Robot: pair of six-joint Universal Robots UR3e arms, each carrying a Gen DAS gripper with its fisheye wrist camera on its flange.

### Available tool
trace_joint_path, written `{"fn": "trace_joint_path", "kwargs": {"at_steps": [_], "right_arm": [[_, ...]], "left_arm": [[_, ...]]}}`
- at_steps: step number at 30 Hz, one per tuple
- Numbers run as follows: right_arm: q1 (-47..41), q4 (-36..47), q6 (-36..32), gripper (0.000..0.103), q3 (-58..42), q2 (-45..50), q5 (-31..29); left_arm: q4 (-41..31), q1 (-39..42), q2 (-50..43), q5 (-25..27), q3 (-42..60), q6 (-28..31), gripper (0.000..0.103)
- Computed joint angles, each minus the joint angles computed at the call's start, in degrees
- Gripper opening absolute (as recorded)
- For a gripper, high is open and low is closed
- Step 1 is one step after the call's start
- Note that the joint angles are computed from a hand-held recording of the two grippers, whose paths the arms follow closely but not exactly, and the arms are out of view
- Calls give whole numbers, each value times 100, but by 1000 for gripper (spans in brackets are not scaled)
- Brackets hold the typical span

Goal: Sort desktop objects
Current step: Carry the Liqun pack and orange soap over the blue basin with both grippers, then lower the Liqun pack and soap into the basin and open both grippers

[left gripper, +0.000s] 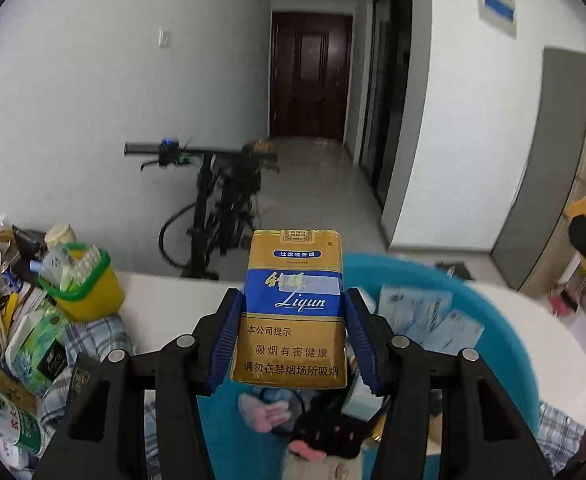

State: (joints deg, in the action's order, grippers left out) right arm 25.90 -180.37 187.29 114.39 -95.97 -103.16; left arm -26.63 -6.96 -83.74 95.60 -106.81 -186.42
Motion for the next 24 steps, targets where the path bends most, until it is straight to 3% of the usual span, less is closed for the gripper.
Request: {"fn": "trace_joint_path", "kwargs": {"at_steps": [5,8,12,21,22,24], "right_arm": [[-33,412,-106,61,-164,55,218],[-50,396,-113,61,-143,26,221],[-147,442,-73,61,-94,-33,272],[-185,381,-90,61,-14,-75,145],[-203,385,-95,61,-6,-91,153],[-267,423,-92,61,11,-132,211]], "left_arm": [[-703,251,-244,-635,217,73,54],[-873,215,-564,-481,386,105,54],[-1466,563,-717,-1215,537,219,54],[-1429,599,-598,-1266,445,121,54],[-1423,586,-566,-1296,446,114,55],[-1371,598,-469,-1329,446,94,72]]}}
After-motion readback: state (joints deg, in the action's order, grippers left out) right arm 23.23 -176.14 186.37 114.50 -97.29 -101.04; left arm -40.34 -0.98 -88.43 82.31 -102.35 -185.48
